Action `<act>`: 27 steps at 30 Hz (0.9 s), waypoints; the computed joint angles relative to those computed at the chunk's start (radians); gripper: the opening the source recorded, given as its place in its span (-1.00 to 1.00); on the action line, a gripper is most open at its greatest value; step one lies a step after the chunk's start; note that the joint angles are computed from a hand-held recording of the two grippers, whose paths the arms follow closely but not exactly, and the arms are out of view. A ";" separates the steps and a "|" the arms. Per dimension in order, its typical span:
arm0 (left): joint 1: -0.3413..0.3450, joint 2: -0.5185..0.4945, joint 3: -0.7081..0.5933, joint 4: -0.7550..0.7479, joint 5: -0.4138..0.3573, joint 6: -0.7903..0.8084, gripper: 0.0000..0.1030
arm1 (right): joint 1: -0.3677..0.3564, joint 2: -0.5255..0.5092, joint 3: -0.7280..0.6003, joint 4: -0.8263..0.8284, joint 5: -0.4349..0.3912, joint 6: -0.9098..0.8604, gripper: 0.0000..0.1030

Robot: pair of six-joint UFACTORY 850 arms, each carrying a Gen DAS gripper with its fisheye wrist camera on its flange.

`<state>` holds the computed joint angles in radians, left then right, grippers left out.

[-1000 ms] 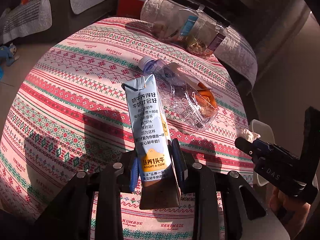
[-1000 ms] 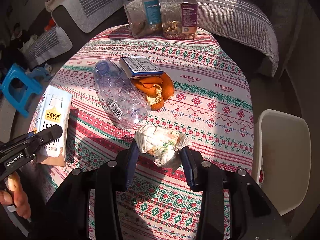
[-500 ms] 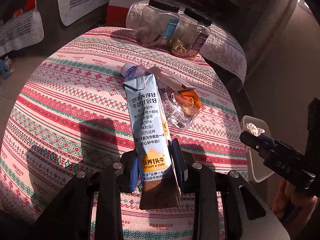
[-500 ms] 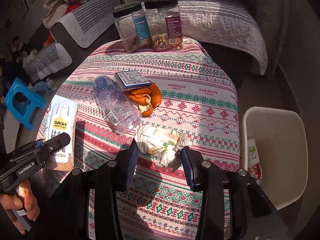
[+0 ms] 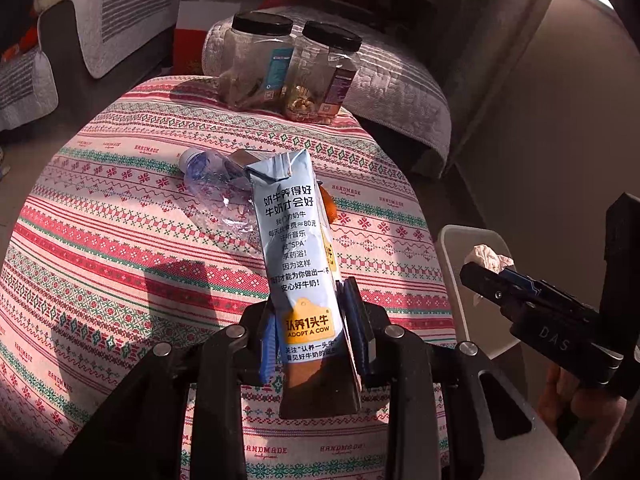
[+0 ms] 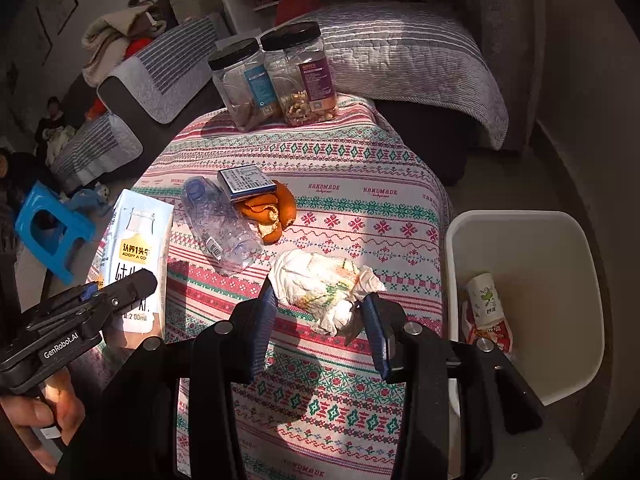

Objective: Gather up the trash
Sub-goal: 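Carry the milk carton and tissue over the white bin and open both grippers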

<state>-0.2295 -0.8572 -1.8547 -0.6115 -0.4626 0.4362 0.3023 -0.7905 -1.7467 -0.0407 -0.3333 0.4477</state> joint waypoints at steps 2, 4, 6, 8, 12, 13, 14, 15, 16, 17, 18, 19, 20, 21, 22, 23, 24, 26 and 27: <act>-0.015 -0.004 -0.014 -0.001 -0.005 0.004 -0.43 | -0.010 0.019 0.028 -0.007 0.011 0.021 -0.24; -0.031 -0.010 -0.027 -0.010 -0.012 0.013 -0.43 | -0.022 0.039 0.060 -0.016 0.027 0.051 -0.24; -0.047 -0.020 -0.046 -0.021 -0.023 0.022 -0.43 | -0.037 0.065 0.100 -0.019 0.053 0.084 -0.24; -0.063 -0.026 -0.058 -0.040 -0.031 0.043 -0.43 | -0.052 0.087 0.135 -0.030 0.076 0.127 -0.24; -0.095 -0.043 -0.083 -0.076 -0.055 0.081 -0.43 | -0.085 0.128 0.202 -0.156 0.117 0.342 -0.24; -0.103 -0.051 -0.095 -0.081 -0.066 0.084 -0.43 | -0.097 0.137 0.219 -0.180 0.125 0.400 -0.24; -0.111 -0.060 -0.107 -0.090 -0.077 0.091 -0.43 | -0.109 0.145 0.236 -0.200 0.132 0.458 -0.24; -0.117 -0.070 -0.121 -0.104 -0.089 0.102 -0.43 | -0.120 0.155 0.254 -0.231 0.138 0.525 -0.24; -0.123 -0.082 -0.136 -0.124 -0.108 0.119 -0.42 | -0.130 0.165 0.272 -0.291 0.140 0.621 -0.24; -0.131 -0.092 -0.148 -0.138 -0.123 0.131 -0.42 | -0.141 0.174 0.289 -0.347 0.138 0.714 -0.24; -0.138 -0.100 -0.158 -0.144 -0.132 0.135 -0.42 | -0.151 0.183 0.307 -0.382 0.143 0.781 -0.23; -0.146 -0.109 -0.167 -0.152 -0.142 0.141 -0.42 | -0.160 0.191 0.323 -0.390 0.152 0.815 -0.23; -0.153 -0.118 -0.177 -0.166 -0.154 0.150 -0.42 | -0.171 0.200 0.343 -0.396 0.166 0.848 -0.23; -0.162 -0.128 -0.188 -0.175 -0.164 0.154 -0.42 | -0.180 0.207 0.359 -0.388 0.178 0.867 -0.23; -0.171 -0.139 -0.201 -0.167 -0.169 0.144 -0.42 | -0.188 0.212 0.373 -0.362 0.192 0.864 -0.23; -0.179 -0.150 -0.216 -0.159 -0.177 0.133 -0.42 | -0.194 0.216 0.382 -0.349 0.198 0.867 -0.23; -0.184 -0.164 -0.236 -0.158 -0.187 0.130 -0.42 | -0.198 0.218 0.389 -0.358 0.198 0.889 -0.23; -0.198 -0.199 -0.290 -0.138 -0.203 0.114 -0.42 | -0.203 0.223 0.400 -0.374 0.203 0.923 -0.23; -0.204 -0.214 -0.313 -0.133 -0.212 0.109 -0.42 | -0.205 0.225 0.405 -0.389 0.208 0.944 -0.23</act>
<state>-0.4338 -1.0707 -2.1672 -0.7444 -0.6743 0.5452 0.0974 -0.5656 -1.3416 -0.4293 -0.1257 1.3917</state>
